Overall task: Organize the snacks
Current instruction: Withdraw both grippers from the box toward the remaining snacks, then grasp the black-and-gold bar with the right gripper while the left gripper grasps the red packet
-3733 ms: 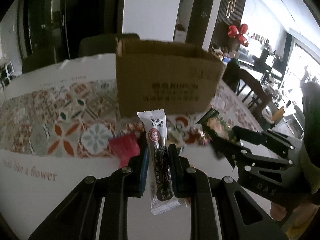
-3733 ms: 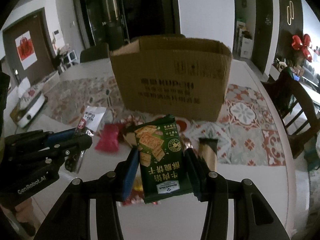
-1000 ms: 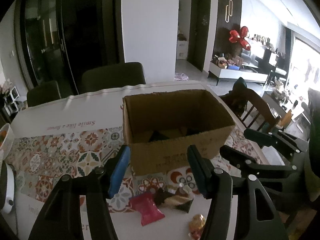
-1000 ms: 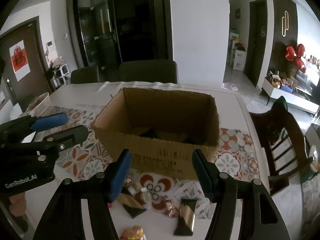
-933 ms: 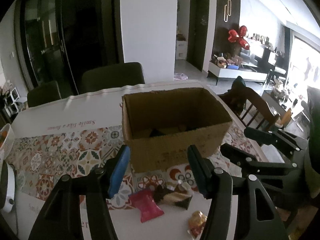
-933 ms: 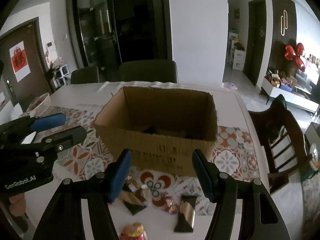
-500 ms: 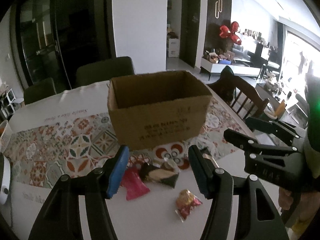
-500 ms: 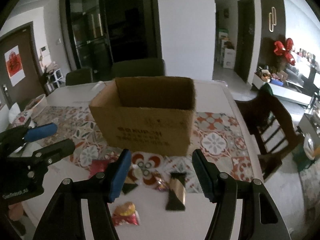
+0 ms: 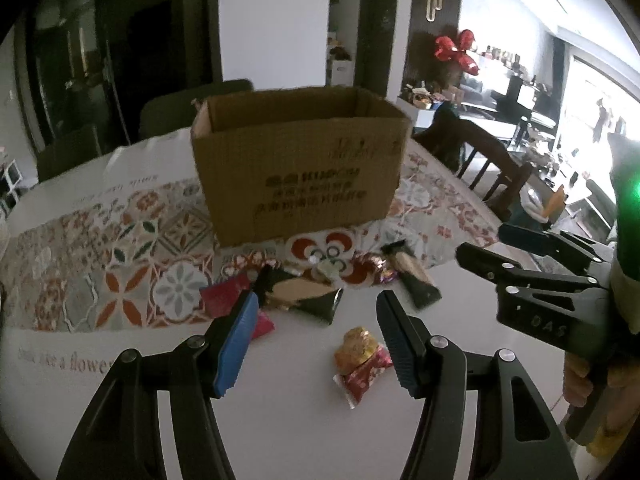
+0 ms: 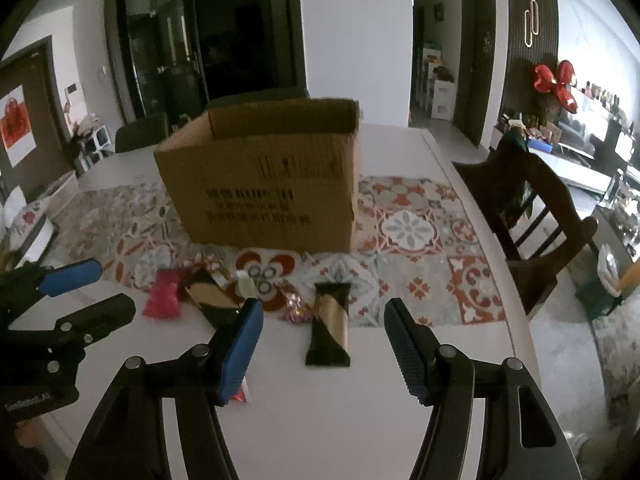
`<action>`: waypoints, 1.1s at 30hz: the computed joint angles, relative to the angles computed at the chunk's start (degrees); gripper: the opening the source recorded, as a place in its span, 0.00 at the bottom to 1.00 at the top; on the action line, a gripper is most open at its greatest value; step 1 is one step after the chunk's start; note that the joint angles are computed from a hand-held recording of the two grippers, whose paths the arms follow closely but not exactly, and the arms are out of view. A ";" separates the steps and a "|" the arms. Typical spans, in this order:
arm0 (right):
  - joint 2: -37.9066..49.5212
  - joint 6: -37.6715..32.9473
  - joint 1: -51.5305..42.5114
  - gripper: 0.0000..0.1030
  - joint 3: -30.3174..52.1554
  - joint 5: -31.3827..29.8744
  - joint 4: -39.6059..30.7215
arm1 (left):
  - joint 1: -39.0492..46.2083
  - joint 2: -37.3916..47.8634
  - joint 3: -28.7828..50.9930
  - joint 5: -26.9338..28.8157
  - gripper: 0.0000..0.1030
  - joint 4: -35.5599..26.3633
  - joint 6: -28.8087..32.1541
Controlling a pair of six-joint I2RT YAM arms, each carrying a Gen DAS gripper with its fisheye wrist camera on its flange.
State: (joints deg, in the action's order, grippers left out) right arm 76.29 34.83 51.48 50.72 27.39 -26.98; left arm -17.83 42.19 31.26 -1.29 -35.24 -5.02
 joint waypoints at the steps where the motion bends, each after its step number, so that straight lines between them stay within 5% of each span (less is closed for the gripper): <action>1: 0.24 0.26 0.12 0.62 -0.43 0.29 0.29 | 0.15 -0.11 -0.75 -0.12 0.59 0.47 -0.25; 14: 6.38 2.09 -2.25 0.62 -4.60 -2.36 8.37 | 6.61 7.60 -6.72 5.01 0.59 12.81 1.28; 33: 17.94 7.42 -3.49 0.62 1.13 0.17 8.04 | 13.38 27.00 -7.09 -0.25 0.59 28.80 3.51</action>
